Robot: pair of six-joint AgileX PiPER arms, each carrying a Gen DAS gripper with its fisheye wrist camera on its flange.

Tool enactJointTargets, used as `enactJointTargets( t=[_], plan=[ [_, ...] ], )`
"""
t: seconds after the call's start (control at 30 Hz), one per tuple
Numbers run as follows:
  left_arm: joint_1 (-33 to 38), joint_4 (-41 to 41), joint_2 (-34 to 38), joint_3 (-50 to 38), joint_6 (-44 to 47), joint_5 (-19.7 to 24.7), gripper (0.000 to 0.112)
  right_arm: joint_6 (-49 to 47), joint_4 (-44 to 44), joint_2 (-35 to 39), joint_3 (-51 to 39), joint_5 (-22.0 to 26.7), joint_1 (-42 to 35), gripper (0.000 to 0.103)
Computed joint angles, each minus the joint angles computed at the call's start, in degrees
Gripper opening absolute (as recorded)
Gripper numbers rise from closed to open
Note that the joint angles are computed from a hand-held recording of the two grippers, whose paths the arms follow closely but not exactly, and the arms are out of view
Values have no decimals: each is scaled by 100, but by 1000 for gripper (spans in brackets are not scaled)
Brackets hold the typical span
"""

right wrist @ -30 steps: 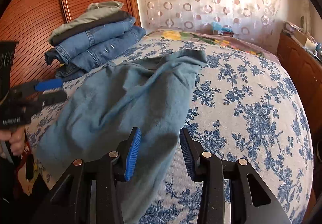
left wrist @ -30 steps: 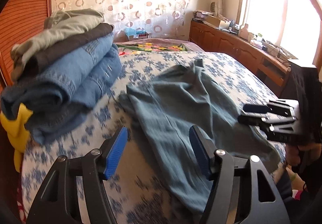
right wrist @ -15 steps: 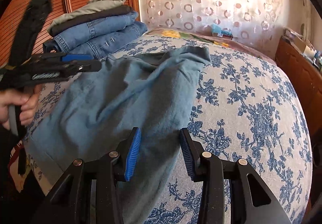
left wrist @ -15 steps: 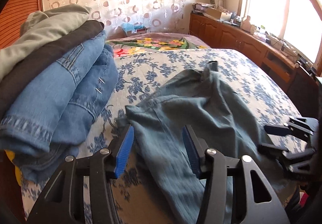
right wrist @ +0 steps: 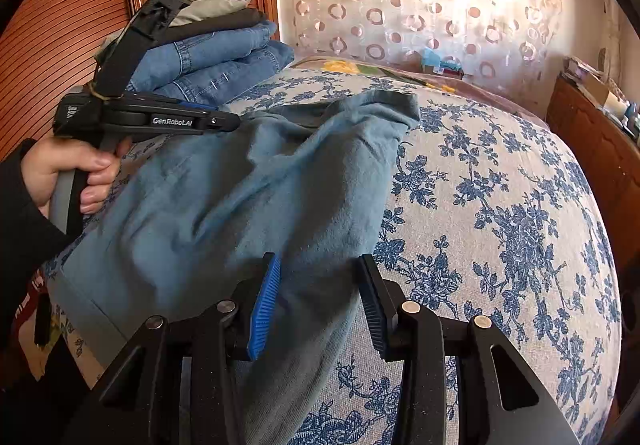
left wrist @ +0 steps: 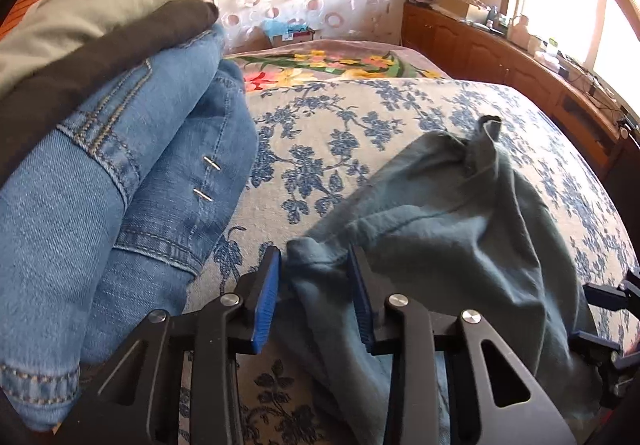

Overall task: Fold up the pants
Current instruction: 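Grasp the shorts' waistband with the left tool and lift it, then lay the waistband back down and open the left tool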

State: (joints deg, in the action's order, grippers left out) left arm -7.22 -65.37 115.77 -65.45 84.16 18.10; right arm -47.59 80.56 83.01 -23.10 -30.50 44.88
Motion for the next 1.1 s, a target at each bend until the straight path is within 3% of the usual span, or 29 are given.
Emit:
enactJointTargets(
  t=[0.27, 0.4, 0.6, 0.73, 1.1],
  plan=[
    [25, 148, 67, -125, -104, 104, 36, 18, -8, 22, -4, -16, 20, 41],
    [1, -629, -103, 152, 750, -22, 6, 25, -21, 19, 3, -12, 18, 41],
    [125, -2805, -599, 730, 2927, -180, 4, 26, -6, 12, 8, -28, 44, 41],
    [250, -2582, -588, 633, 2665, -114, 4, 16, -10, 18, 4, -12, 34, 41],
    [337, -2961, -855, 1019, 3174, 139, 4, 59, -54, 17, 18, 7, 11, 41]
  ],
)
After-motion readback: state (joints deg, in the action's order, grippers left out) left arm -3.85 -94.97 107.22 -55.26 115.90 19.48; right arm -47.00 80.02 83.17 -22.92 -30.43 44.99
